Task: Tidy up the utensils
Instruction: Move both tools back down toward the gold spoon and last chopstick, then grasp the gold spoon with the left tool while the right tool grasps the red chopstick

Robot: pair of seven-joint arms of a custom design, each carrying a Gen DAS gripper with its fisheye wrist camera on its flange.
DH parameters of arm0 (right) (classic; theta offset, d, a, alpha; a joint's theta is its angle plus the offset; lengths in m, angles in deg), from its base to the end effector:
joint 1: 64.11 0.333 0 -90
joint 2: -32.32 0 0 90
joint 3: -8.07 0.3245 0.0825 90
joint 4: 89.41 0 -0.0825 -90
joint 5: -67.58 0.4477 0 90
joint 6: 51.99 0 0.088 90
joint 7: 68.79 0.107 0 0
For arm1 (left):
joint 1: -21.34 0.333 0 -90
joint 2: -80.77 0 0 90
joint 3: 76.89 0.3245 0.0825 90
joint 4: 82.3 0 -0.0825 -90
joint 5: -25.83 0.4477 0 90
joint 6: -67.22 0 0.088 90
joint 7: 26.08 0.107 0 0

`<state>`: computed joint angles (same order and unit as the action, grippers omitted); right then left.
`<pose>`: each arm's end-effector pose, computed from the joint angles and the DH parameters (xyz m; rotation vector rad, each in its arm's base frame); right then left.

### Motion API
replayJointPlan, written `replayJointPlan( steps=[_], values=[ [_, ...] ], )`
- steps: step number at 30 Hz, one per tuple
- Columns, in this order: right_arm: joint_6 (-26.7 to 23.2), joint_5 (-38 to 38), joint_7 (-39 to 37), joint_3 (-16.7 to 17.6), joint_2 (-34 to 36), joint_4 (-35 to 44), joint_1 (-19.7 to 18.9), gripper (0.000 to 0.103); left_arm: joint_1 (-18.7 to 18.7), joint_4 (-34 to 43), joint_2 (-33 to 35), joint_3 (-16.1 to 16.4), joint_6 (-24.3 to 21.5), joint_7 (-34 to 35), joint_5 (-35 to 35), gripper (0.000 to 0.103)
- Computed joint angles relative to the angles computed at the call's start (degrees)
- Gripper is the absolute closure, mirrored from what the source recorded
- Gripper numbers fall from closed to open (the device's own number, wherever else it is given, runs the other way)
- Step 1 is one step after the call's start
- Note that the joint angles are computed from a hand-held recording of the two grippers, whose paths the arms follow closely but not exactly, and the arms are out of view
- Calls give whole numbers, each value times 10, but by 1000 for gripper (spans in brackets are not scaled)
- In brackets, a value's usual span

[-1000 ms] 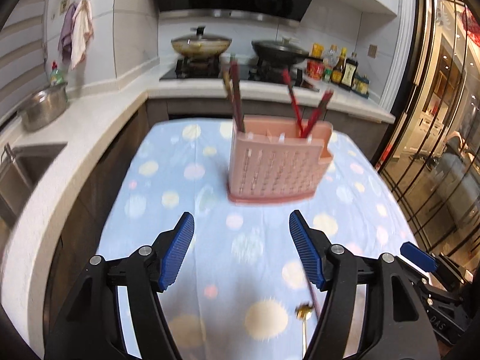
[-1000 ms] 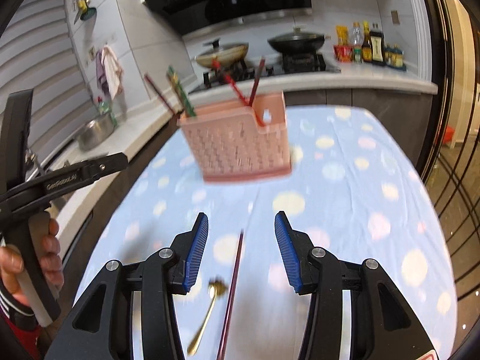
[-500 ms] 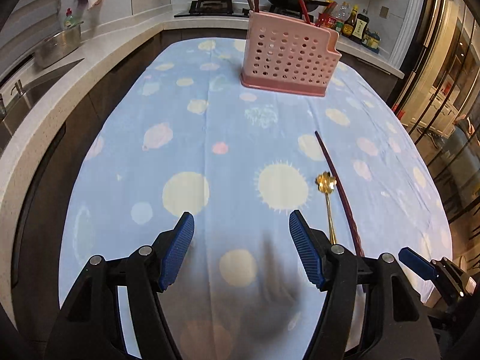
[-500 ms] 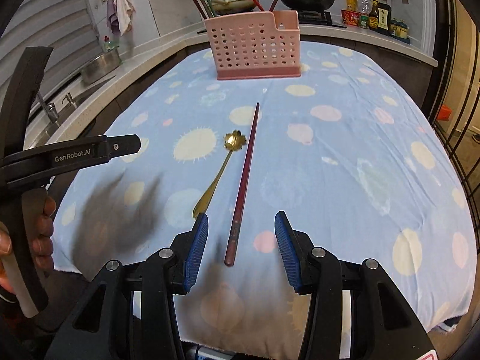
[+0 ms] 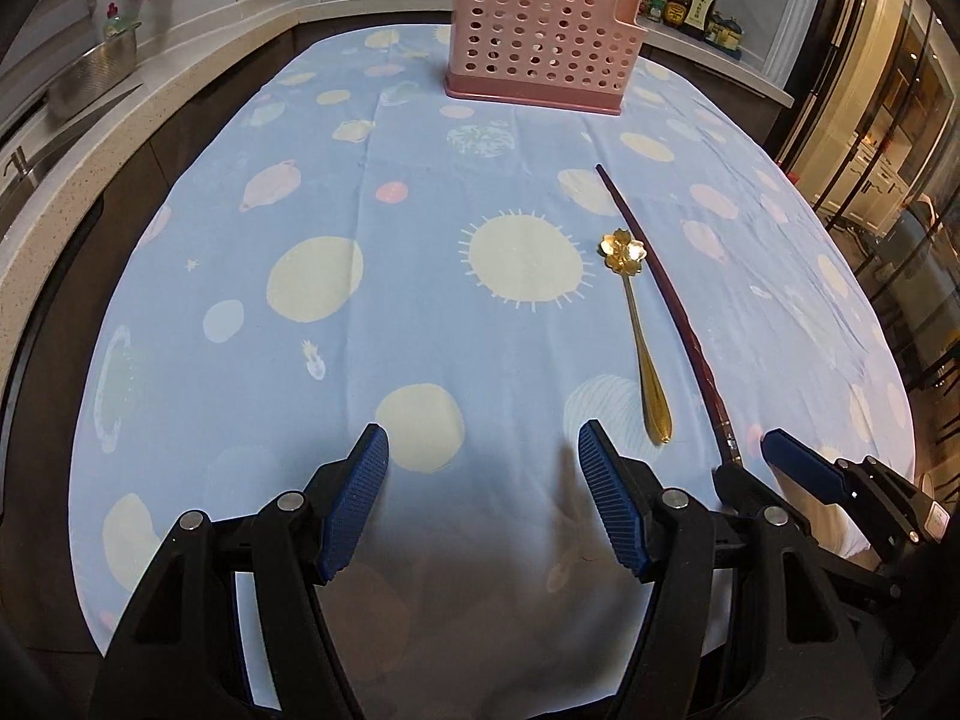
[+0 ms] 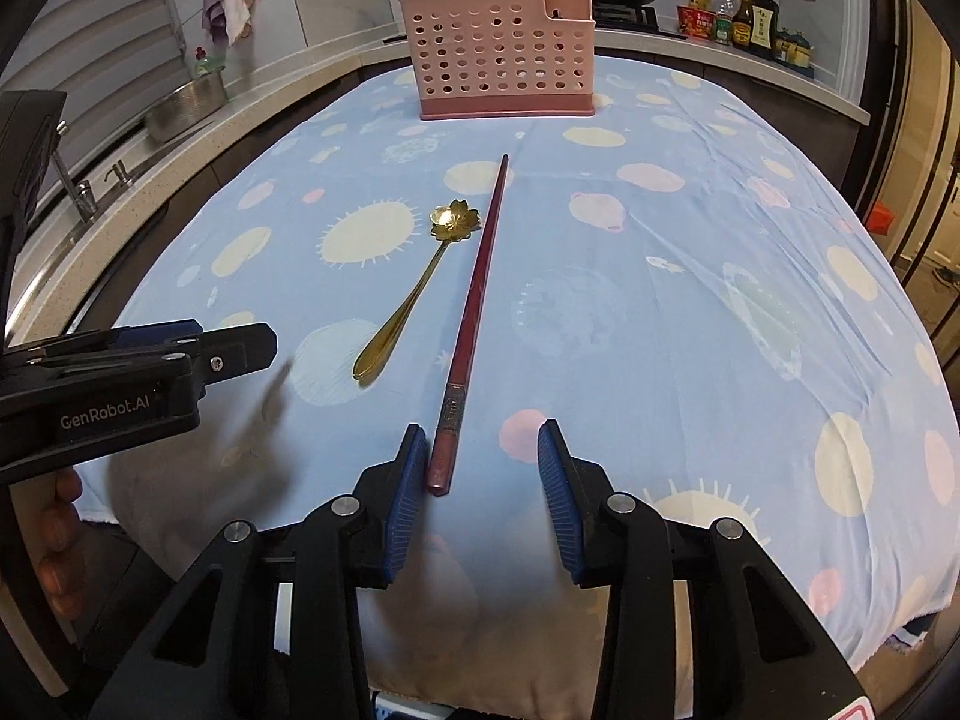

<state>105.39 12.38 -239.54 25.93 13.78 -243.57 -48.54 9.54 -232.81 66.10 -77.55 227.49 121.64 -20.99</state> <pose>0.3675 0.2719 0.3160 -1.5365 2.0838 -0.6168 0.4785 -0.0707 0.3329 -1.4374 2.4403 -0.7898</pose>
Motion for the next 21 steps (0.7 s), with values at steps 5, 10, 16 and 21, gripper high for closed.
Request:
replayJointPlan(
  steps=[5, 10, 16, 21],
  values=[
    [11, -5, 24, -1, -15, -16, -9, 88, -9, -8, -7, -4, -4, 8, -4, 39],
    [44, -5, 49, 6, -34, -37, -29, 96, -22, -11, -11, -3, -7, 19, -16, 37],
    [50, 5, 55, 24, -44, -44, -42, 96, -39, -2, 2, -11, -4, 40, -42, 36],
    [58, 9, 62, 33, -52, -53, -52, 96, -48, 8, 22, -23, 15, 67, -69, 40]
  ],
)
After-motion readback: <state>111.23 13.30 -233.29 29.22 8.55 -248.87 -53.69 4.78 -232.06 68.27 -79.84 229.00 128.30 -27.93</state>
